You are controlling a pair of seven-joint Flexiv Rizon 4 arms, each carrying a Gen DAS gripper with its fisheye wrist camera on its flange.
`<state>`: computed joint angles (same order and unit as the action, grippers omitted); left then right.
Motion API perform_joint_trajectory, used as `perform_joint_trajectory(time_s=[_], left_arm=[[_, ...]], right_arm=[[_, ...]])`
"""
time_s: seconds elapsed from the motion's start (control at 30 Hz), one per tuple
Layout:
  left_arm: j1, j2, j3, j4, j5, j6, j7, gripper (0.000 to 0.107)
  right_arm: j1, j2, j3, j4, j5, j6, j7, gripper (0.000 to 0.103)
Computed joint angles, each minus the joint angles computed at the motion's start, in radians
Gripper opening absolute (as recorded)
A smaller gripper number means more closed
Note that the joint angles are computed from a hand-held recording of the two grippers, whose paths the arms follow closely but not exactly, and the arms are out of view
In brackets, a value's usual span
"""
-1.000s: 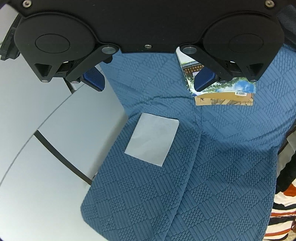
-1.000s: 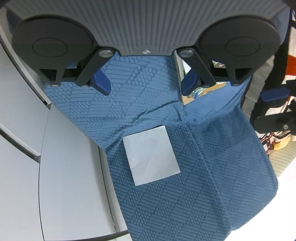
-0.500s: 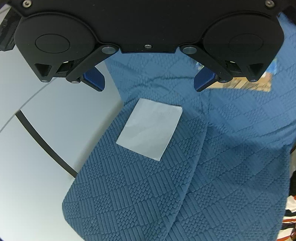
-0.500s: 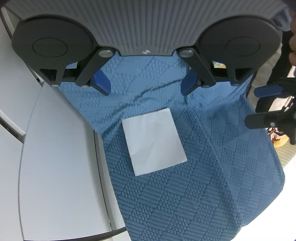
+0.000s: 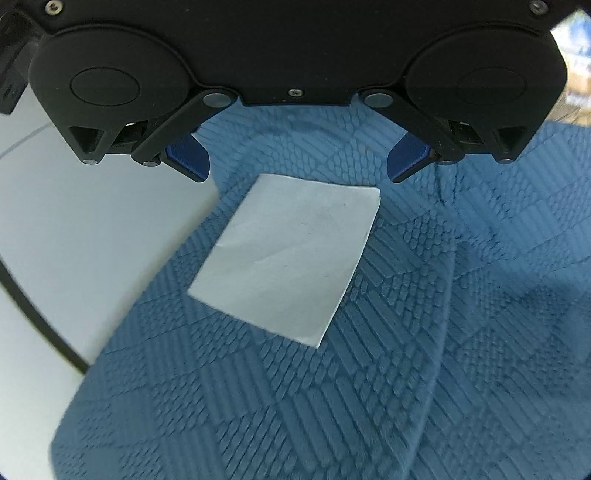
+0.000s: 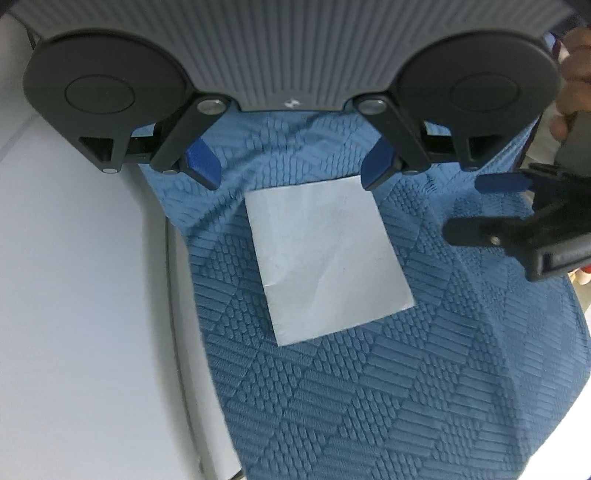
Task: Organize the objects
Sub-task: 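Close the right tool on the white paper's edge while the left tool presses it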
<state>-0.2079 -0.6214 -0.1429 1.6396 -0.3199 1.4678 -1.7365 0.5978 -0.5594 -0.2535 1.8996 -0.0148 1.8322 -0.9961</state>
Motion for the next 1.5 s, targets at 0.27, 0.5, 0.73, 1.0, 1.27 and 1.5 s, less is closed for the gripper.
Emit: perform_joint_trajectory(time_s=[0.27,0.5,0.73,1.0,1.27,1.5], left_arm=[[-0.046,-0.159,0.084,-0.205,0.049,-0.131,-0.032,0.102],[-0.049,-0.257,0.109,-0.332,0.089,-0.2,-0.058,0.102],[-0.041,-0.322,0.115,-0.405,0.108,-0.236,-0.067,0.101],[0.03,-0.358,0.013,-0.397,0.035,-0.207,-0.039,0.098],[0.081,-0.369,-0.074,-0.361,-0.056,-0.158,0.025,0.097],[0.155,-0.351,-0.206,-0.297,-0.162,-0.154,0.112,0.093]], right_arm=[[-0.283,-0.188,0.268,-0.246,-0.159,-0.07,-0.022,0.084],[-0.392,-0.309,0.388,-0.397,-0.231,-0.11,-0.049,0.081],[-0.459,-0.398,0.491,-0.516,-0.267,-0.186,-0.113,0.079],[-0.642,-0.519,0.824,-0.634,-0.256,-0.306,-0.333,0.079],[-0.684,-0.492,0.879,-0.632,-0.175,-0.407,-0.448,0.042],[-0.833,-0.496,1.107,-0.596,-0.021,-0.504,-0.602,0.021]])
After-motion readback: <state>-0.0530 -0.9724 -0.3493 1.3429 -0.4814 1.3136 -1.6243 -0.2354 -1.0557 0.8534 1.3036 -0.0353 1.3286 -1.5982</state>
